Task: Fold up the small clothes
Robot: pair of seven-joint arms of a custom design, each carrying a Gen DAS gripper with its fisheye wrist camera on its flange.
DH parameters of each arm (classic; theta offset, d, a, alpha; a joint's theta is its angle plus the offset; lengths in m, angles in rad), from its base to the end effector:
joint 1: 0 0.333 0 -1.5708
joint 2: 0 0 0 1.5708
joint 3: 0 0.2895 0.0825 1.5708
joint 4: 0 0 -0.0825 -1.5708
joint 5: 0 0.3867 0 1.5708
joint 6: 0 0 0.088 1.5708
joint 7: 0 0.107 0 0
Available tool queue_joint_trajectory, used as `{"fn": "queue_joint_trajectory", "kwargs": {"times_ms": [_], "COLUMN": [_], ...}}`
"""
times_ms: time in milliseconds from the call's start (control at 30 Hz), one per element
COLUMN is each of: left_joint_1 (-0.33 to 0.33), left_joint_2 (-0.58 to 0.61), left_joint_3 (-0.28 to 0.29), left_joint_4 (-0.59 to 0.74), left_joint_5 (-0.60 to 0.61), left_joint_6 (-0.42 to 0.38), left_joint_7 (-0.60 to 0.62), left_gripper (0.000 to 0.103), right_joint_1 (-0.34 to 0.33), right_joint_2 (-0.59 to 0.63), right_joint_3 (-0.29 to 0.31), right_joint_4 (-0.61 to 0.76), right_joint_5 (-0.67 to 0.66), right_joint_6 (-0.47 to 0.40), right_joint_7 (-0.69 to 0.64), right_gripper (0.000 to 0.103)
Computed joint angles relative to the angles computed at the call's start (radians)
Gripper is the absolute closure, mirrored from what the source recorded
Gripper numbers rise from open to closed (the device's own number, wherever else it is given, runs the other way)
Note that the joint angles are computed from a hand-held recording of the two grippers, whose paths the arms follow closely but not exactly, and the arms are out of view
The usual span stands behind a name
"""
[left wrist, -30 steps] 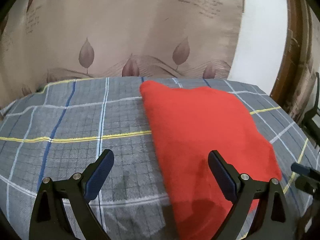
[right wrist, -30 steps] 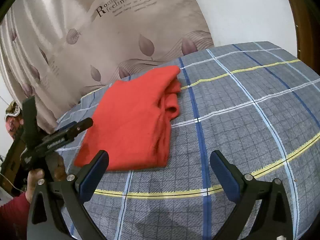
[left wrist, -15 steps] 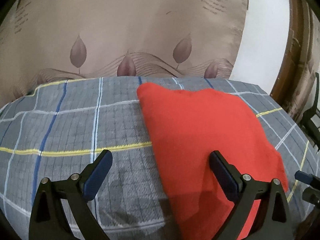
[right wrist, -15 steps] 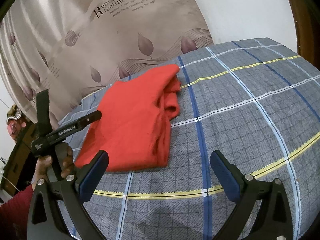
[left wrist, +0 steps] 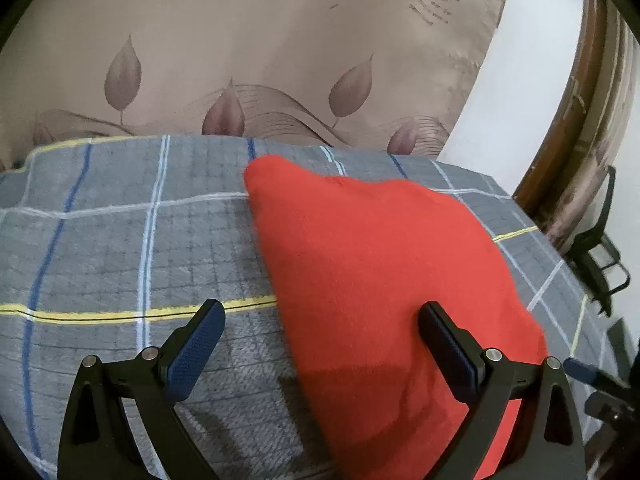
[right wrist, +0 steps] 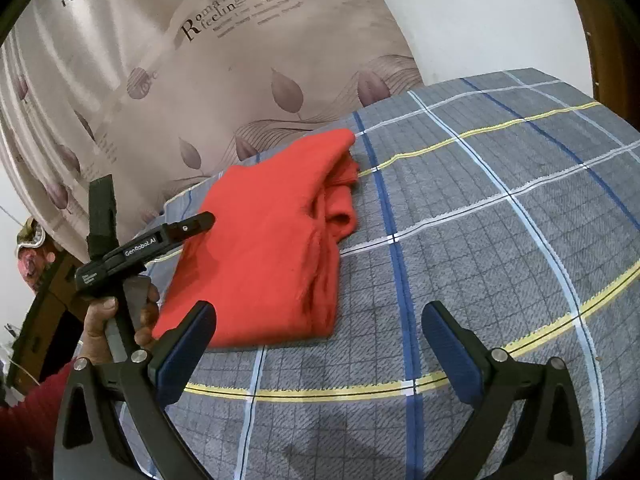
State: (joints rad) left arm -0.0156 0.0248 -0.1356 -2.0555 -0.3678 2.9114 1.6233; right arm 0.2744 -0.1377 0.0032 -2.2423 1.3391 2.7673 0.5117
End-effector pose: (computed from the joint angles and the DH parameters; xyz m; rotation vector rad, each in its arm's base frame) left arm 0.6003 -0.0686 0.4931 -1.9224 1.7049 -1.0404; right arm 0.5262 0.1067 0.4468 -1.6699 1.3622 -0.1983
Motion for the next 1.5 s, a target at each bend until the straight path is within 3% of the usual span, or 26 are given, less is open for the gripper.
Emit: {"fn": "queue_joint_trajectory", "kwargs": {"times_ms": [167,333,400,500,567,667,867,900,1067,1333,1433,1500], "left_joint_1": [0.024,0.050,0.055,0.062,0.066,0.079,0.111,0.113,0.091,0.095,0.091,0.092], "left_joint_2": [0.031,0.050,0.056,0.063,0.070,0.091,0.129,0.130,0.115,0.115,0.115,0.116], "left_joint_3": [-0.023,-0.026,-0.024,-0.019,-0.015,-0.014,-0.028,-0.031,-0.037,-0.042,-0.041,-0.042], "left_joint_4": [0.060,0.101,0.112,0.126,0.135,0.167,0.212,0.210,0.182,0.179,0.177,0.178], "left_joint_5": [-0.306,-0.529,-0.575,-0.617,-0.616,-0.614,-0.681,-0.693,-0.645,-0.647,-0.631,-0.631], "left_joint_6": [-0.087,-0.185,-0.209,-0.235,-0.245,-0.284,-0.329,-0.322,-0.259,-0.248,-0.240,-0.240], "left_joint_7": [0.254,0.410,0.436,0.458,0.453,0.448,0.494,0.502,0.498,0.500,0.491,0.491], "left_gripper": [0.006,0.009,0.010,0.010,0.010,0.010,0.010,0.010,0.010,0.009,0.009,0.009], "right_joint_1": [0.001,0.004,-0.002,-0.028,-0.042,-0.079,-0.158,-0.178,-0.248,-0.209,-0.199,-0.180], "right_joint_2": [-0.001,-0.003,-0.001,0.034,0.065,0.158,0.368,0.401,0.404,0.515,0.539,0.532], "right_joint_3": [0.004,0.003,-0.004,-0.026,-0.022,-0.026,0.019,0.030,0.080,0.090,0.109,0.112], "right_joint_4": [-0.001,-0.005,0.000,0.053,0.097,0.233,0.499,0.542,0.546,0.694,0.730,0.727], "right_joint_5": [-0.018,-0.032,-0.052,-0.100,-0.122,-0.150,-0.235,-0.229,-0.092,-0.272,-0.325,-0.377], "right_joint_6": [0.009,0.014,-0.014,-0.143,-0.158,-0.285,-0.415,-0.455,-0.519,-0.526,-0.509,-0.452], "right_joint_7": [0.016,0.028,0.058,0.089,0.112,0.153,0.278,0.294,0.231,0.370,0.359,0.345], "right_gripper": [0.000,0.000,0.000,0.000,0.000,0.000,0.002,0.005,0.041,0.043,0.093,0.094]}}
